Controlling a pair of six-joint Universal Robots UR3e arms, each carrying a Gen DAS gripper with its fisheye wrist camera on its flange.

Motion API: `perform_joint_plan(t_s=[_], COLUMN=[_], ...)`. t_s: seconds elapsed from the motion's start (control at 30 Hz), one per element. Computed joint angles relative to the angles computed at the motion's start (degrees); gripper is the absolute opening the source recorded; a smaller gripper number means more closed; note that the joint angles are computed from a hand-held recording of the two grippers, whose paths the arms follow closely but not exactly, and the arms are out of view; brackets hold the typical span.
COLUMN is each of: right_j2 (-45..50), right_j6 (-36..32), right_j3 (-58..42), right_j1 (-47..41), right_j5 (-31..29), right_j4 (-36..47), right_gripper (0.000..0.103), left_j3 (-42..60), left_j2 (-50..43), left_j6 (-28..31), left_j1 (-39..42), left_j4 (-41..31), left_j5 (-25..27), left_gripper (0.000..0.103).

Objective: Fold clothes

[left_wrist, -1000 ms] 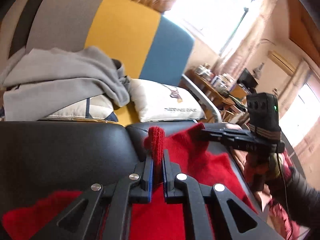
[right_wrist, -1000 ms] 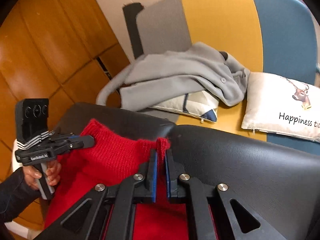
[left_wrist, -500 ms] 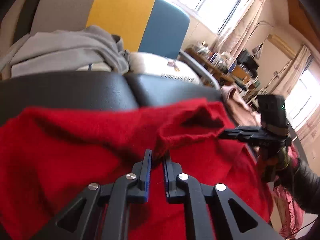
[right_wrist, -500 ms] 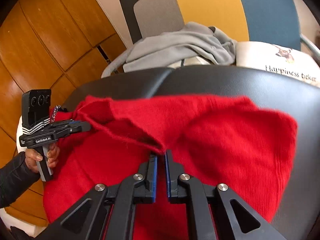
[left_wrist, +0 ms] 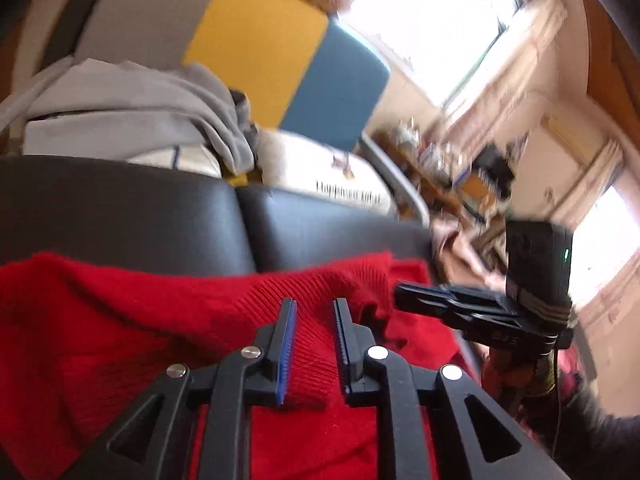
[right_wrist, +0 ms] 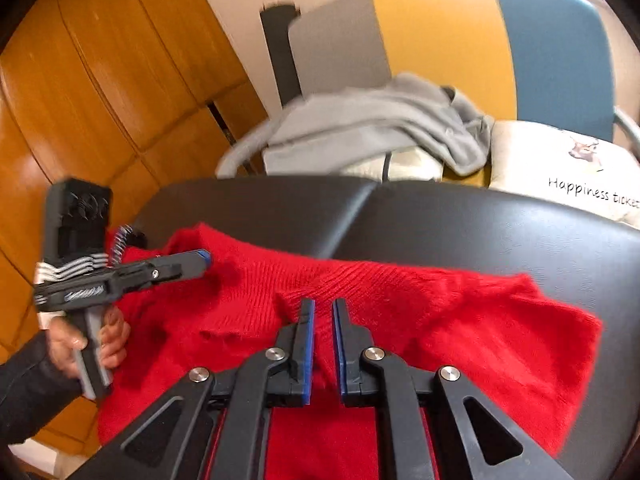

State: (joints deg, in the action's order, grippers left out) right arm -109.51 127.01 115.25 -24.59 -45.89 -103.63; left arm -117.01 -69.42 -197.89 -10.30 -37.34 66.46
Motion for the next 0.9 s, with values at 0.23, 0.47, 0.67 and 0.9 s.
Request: perform_joint_plan(t_s=[0.23,0.47,0.67,0.9], right_j2=[-8.37,-9.89,-11.26,-27.05], right_j6=[-11.79,-11.97,-12.01,-34.61], right_j3=[14.49,17.54,16.91,6.34], right_j1=[-7.75,-13.88,-14.03,-28.89], right_j5=[-3.09,-1.03,-1.28,-0.99], right_j4=[-5.24,-4.55,-2.64,43.71], right_gripper=[0.012,0.020,0.024,0.033], left_j3=[-6.55,0.48,0.96,-3.18], left_j2=[-0.37,-9.76,-4.48,7.94], left_j6=[9.76,8.17,2.29,-3.08], left_j1=[-1.00,-8.04,-7.68,-17.50], left_j4=[2.78,6.22,1.18,-4.80], left_j5=[5.29,15.72,16.86,25.11], left_gripper=[0.007,0.005,0.015,0.018])
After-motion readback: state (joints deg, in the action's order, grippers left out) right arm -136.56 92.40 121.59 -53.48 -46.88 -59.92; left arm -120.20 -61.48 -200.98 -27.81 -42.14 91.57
